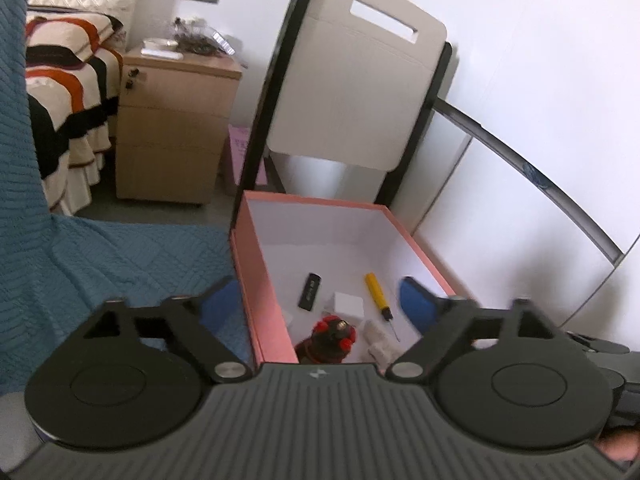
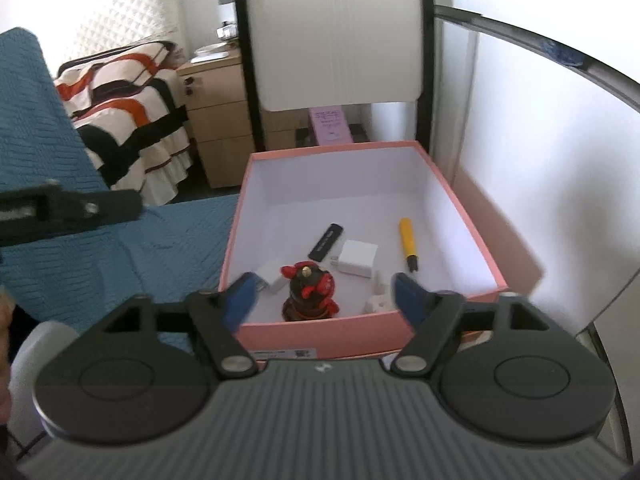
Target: Organize rigid objects
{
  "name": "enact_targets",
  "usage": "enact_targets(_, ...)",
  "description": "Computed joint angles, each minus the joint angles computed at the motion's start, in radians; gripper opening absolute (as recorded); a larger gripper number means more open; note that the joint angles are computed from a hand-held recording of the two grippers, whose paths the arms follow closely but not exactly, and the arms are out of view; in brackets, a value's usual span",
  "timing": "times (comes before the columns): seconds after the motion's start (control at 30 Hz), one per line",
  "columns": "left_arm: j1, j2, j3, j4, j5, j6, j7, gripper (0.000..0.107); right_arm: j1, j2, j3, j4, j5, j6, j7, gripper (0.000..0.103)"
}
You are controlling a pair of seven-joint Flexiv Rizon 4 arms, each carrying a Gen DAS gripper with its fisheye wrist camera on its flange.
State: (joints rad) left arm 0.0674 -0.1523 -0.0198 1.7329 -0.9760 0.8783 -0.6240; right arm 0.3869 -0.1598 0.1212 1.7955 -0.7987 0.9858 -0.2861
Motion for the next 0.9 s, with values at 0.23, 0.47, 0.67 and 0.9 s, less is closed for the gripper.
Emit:
enact_targets(0.23, -0.002, 0.006, 0.004, 0.004, 0.016, 0.015, 0.011, 0.103, 0.002, -0.004, 0.004, -0.001, 0.019, -0.018, 0.01, 0.103)
enact_targets(0.47, -0.008, 0.01, 0.003, 0.005, 0.023, 0.003, 0.01, 0.103, 0.007, -0.001, 0.007, -0.001, 0.026, -0.031, 0.004, 0.103)
enact_targets(0.67, -0.006, 0.007, 0.004, 0.004, 0.023, -0.009, -0.011, 0.103, 0.006, 0.005, 0.008, 0.003, 0.029, -0.03, -0.003, 0.103)
enact_targets(0.9, -0.005, 0.005, 0.006, 0.006, 0.054, 0.009, -0.027, 0.103, 0.008, 0.005, 0.011, 0.0, 0.026, -0.041, -0.002, 0.103)
